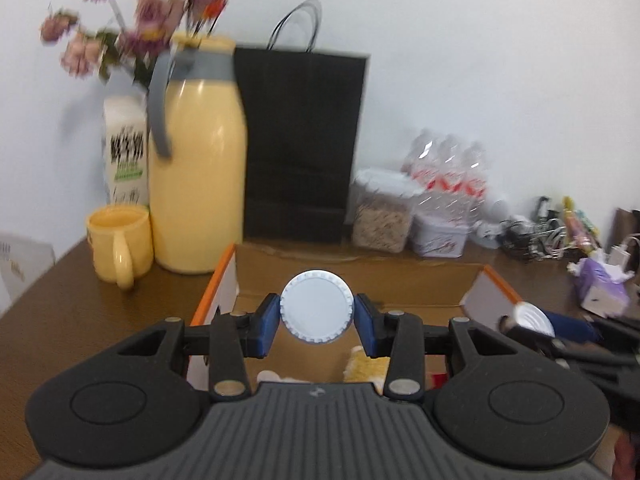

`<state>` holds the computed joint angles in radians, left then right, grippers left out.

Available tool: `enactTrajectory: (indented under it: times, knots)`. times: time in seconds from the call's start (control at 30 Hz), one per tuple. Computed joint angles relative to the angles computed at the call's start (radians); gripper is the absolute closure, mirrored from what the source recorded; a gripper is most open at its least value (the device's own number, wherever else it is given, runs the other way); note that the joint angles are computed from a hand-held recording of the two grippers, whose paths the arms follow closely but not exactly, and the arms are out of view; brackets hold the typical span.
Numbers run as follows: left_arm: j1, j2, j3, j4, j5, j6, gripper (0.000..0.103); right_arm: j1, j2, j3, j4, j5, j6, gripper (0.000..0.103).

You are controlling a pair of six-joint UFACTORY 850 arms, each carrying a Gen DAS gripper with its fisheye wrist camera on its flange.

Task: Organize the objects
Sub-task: 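Lower both white caps into the cardboard box and open both grippers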

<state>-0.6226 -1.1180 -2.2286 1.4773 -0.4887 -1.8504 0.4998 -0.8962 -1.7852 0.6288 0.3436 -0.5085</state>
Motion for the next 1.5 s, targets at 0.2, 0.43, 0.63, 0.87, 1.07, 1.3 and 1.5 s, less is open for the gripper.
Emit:
enactTrajectory:
  times: [0.2, 0.43, 0.63, 0.87, 1.07, 1.3, 1.5]
  knots:
    - [0.013, -0.106, -0.163, -0.270, -0.001, 0.304, 0.062, -0.005, -0.050, -0.056, 0.137, -0.084, -0.136, 0.064]
    - [-0.001, -0.074, -0.097, -0.165, -0.012, 0.216, 0.033, -0.001, -0.046, -0.047, 0.158, -0.094, -0.149, 0.063]
    - [-0.019, -0.005, 0.031, 0.114, -0.052, -0.069, 0.000, 0.006, -0.024, -0.008, 0.082, -0.040, -0.085, 0.015]
    - [-0.023, 0.010, 0.051, 0.140, -0.067, -0.110, 0.000, 0.006, -0.012, 0.017, -0.009, 0.010, 0.015, 0.000]
    - [-0.028, 0.040, 0.098, 0.211, -0.077, -0.183, 0.000, 0.007, -0.007, 0.024, 0.003, 0.026, 0.006, 0.000]
    - [-0.039, 0.120, 0.209, 0.349, -0.093, -0.328, 0.000, 0.014, 0.044, 0.091, -0.040, 0.083, 0.044, 0.000]
    - [-0.055, 0.201, 0.321, 0.421, -0.122, -0.397, 0.000, 0.027, 0.133, 0.213, -0.098, 0.154, 0.091, 0.000]
